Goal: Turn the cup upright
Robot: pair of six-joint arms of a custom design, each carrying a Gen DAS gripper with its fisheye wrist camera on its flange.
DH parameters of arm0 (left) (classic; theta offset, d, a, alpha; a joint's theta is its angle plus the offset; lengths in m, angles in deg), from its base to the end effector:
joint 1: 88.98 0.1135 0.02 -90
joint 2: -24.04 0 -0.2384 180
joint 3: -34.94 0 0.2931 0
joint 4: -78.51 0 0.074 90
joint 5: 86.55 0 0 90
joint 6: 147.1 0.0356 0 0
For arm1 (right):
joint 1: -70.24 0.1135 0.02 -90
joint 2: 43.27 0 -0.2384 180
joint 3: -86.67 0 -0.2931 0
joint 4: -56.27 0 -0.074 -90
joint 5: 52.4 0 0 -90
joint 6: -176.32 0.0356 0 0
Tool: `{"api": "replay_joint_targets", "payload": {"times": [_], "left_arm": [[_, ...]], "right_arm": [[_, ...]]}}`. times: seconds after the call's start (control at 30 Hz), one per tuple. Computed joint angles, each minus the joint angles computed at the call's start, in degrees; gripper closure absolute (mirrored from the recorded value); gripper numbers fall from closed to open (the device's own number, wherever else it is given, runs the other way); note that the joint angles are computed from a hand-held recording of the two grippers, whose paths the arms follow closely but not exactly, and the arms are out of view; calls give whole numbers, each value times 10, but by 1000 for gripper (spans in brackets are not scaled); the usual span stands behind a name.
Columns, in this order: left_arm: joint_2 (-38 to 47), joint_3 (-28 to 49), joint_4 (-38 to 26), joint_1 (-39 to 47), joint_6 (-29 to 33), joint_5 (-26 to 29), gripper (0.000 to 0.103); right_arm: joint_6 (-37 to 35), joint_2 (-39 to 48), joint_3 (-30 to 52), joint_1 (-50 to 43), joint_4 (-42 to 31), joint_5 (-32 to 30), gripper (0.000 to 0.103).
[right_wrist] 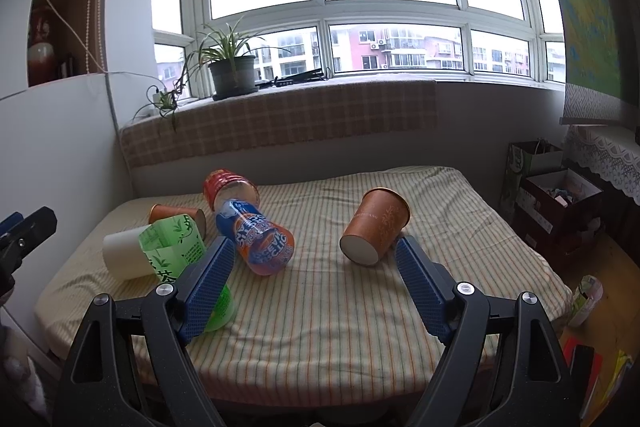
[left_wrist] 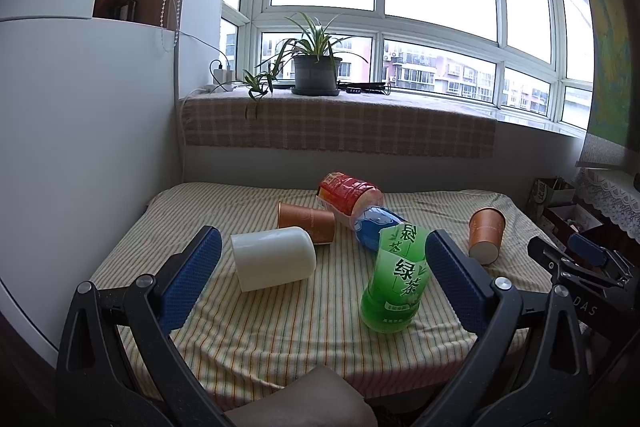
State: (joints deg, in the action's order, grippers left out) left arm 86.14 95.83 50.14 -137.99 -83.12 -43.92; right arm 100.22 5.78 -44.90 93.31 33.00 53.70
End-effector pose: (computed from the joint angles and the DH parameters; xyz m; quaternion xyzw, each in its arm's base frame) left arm 0.2079 -0.1993 0.2696 -0.0404 0.8158 -0.0052 0.5769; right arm 0.2392 0.0911 0.2466 0.0098 0.8333 0.0599 0.5494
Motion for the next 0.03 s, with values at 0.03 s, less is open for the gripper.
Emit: {"api": "replay_joint_targets", "payload": {"times": [0.03], "left_arm": [[1,-1,2,1,0,0,0]], "right_arm": [[1,1,0,-1,0,-2,20]]}}
